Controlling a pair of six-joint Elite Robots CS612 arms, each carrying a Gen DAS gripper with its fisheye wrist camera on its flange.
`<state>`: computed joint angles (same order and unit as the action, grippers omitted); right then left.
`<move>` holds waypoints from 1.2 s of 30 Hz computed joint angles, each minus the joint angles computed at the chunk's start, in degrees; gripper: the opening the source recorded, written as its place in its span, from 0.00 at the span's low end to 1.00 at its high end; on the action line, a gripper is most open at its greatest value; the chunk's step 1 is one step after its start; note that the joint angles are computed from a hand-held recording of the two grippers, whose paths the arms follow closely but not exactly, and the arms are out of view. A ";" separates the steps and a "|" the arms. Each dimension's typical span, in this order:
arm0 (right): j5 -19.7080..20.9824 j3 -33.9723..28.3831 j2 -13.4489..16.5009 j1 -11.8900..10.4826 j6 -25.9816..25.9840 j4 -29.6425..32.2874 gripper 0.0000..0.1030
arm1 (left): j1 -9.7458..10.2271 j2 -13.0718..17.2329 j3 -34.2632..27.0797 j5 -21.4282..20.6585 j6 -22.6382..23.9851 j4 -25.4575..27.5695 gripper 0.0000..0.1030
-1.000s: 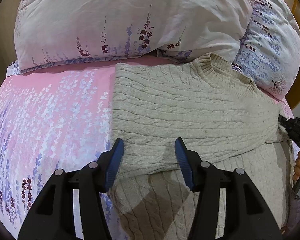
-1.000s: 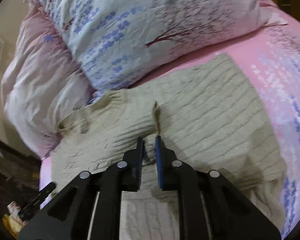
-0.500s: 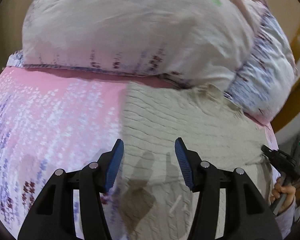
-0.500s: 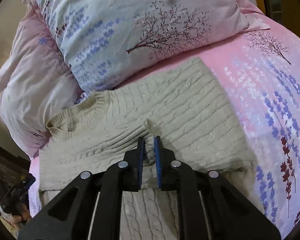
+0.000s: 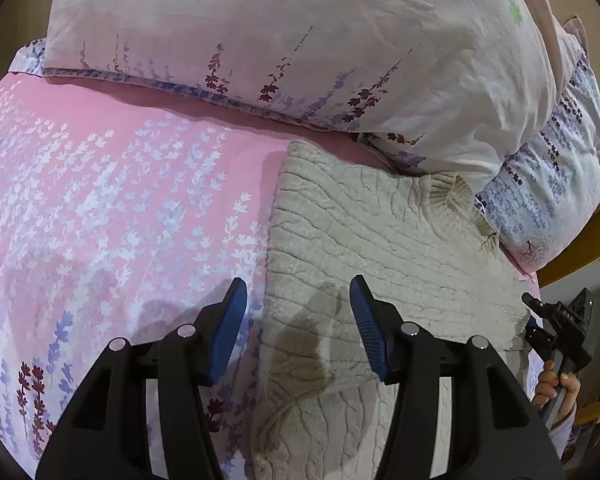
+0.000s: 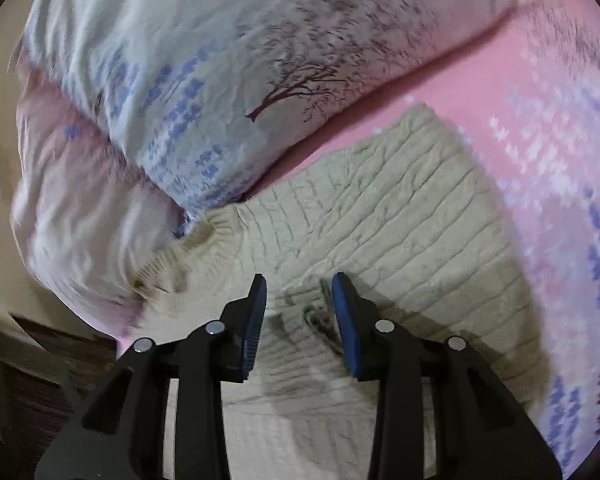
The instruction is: Fold small clothes
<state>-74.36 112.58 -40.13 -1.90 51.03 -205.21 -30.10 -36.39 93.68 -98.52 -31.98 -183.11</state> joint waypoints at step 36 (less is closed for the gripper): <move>-7.62 3.47 -1.00 2.65 -11.46 -2.71 0.08 | 0.16 1.75 -2.33 -4.57 0.42 -0.89 0.53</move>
<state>-81.99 116.05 -41.13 0.75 39.57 -207.92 -29.94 -34.64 91.36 -103.10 -31.56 -184.00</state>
